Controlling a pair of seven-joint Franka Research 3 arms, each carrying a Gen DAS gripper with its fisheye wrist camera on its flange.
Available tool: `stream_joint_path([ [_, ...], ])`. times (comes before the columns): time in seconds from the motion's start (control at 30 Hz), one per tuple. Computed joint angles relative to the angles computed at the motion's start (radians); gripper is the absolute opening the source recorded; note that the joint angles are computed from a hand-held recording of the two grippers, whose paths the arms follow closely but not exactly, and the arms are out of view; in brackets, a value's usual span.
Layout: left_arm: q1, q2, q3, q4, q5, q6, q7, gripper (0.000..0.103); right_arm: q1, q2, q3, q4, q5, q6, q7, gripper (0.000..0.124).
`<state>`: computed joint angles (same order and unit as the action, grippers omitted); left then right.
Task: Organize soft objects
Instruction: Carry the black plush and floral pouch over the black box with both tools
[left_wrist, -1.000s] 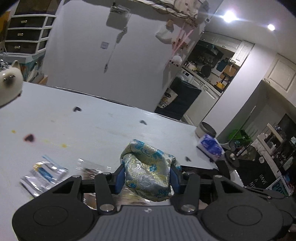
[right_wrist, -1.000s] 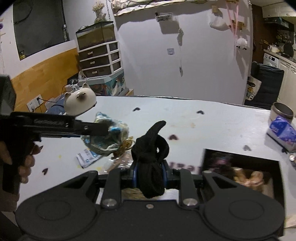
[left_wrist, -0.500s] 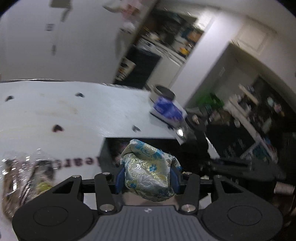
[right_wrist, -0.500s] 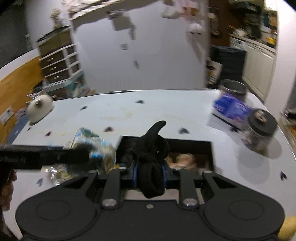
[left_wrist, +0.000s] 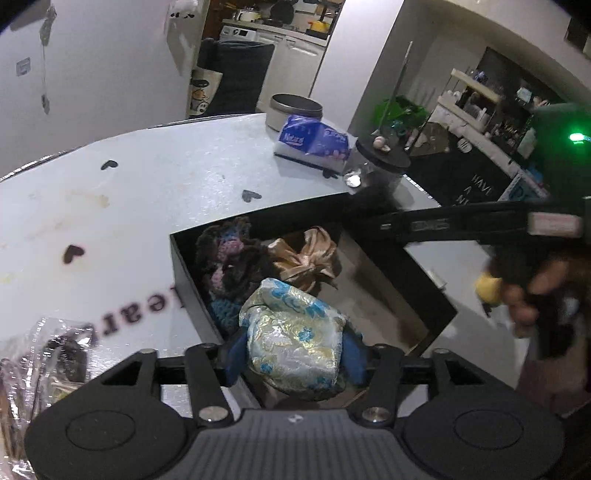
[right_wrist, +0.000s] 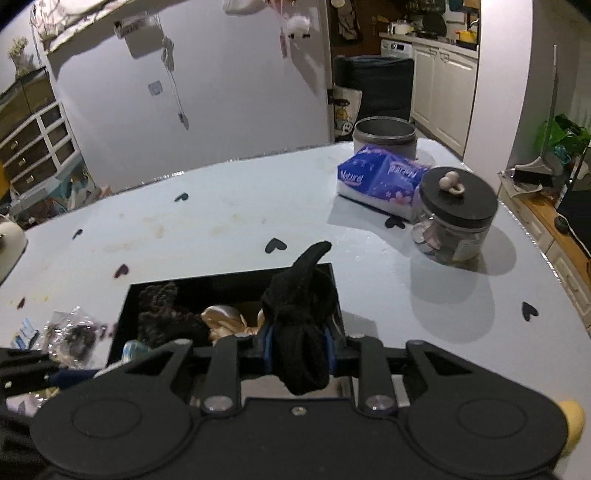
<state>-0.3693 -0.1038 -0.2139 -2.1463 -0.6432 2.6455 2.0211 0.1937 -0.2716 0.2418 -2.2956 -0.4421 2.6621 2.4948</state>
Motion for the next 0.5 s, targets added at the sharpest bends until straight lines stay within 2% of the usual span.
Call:
stream_joint_path([
  [0.07,-0.003,-0.007,0.003,-0.006,-0.031,0.009,0.021,0.068,-0.007,0.038,0.009,0.032,-0.030,-0.020,0.003,0.043],
  [0.17,-0.008,-0.022,0.010,-0.015,-0.060,0.022,0.028,0.067,0.005,0.055,0.000,0.052,-0.068,-0.028,0.014,0.059],
  [0.23,-0.015,-0.028,0.020,-0.011,-0.116,0.016,0.060,0.064,0.014,0.046,-0.010,0.047,-0.075,-0.020,0.014,0.061],
  [0.3,-0.021,-0.027,0.026,0.003,-0.155,-0.003,0.095,0.054,0.020,0.029,-0.021,0.036,-0.062,-0.014,0.004,0.058],
  [0.37,-0.023,-0.014,0.027,0.025,-0.188,-0.031,0.131,0.044,0.038,0.012,-0.041,0.019,0.004,0.005,-0.044,0.036],
  [0.43,-0.017,0.006,0.023,0.051,-0.207,-0.086,0.159,0.036,0.074,0.007,-0.073,0.006,0.123,0.028,-0.150,0.026],
  [0.5,-0.006,0.027,0.008,0.076,-0.174,-0.137,0.153,0.027,0.106,0.020,-0.090,0.013,0.227,0.013,-0.267,0.016],
])
